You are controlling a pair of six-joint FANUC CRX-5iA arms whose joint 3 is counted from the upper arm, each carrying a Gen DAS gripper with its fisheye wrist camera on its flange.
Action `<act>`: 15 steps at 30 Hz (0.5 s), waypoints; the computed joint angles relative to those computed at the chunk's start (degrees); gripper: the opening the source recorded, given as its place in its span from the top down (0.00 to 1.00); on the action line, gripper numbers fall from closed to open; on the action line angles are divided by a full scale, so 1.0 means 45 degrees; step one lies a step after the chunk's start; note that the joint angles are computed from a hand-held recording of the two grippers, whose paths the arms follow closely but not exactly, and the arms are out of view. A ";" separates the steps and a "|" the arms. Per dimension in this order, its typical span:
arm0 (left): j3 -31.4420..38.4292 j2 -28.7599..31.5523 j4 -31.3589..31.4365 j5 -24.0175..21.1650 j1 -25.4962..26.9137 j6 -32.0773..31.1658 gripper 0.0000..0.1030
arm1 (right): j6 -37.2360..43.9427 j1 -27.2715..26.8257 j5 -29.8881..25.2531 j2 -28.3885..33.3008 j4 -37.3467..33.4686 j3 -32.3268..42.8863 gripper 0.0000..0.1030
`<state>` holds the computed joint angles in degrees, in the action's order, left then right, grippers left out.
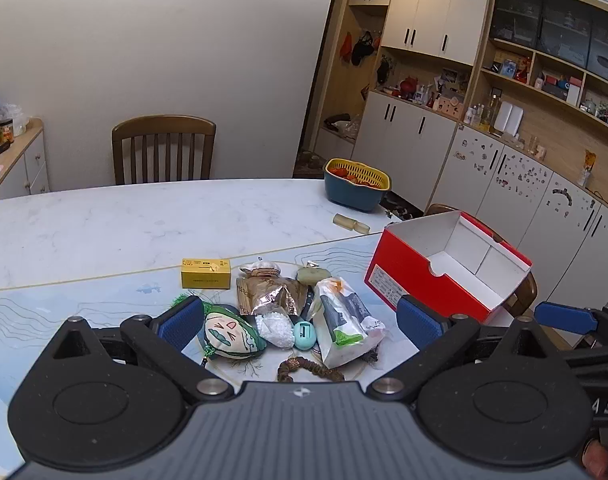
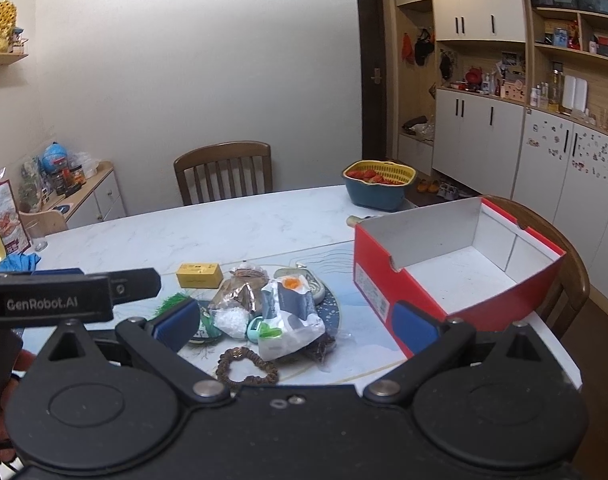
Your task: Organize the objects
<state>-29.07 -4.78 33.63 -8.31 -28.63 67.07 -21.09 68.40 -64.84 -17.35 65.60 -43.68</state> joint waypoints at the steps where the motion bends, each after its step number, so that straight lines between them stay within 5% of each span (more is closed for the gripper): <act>1: -0.0176 0.0027 0.0834 0.0152 -0.0097 -0.0765 0.00 | 0.0118 -0.0049 0.0095 0.0031 -0.0033 0.0030 0.01; 15: 0.1158 0.0969 -0.2039 -0.0684 0.0430 0.1911 0.00 | 0.1466 -0.1794 0.2862 0.0145 -0.0026 -0.0042 0.04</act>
<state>-23.86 -0.42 24.45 -11.39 -26.69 75.67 -14.50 60.33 -51.96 -16.70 65.48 -43.87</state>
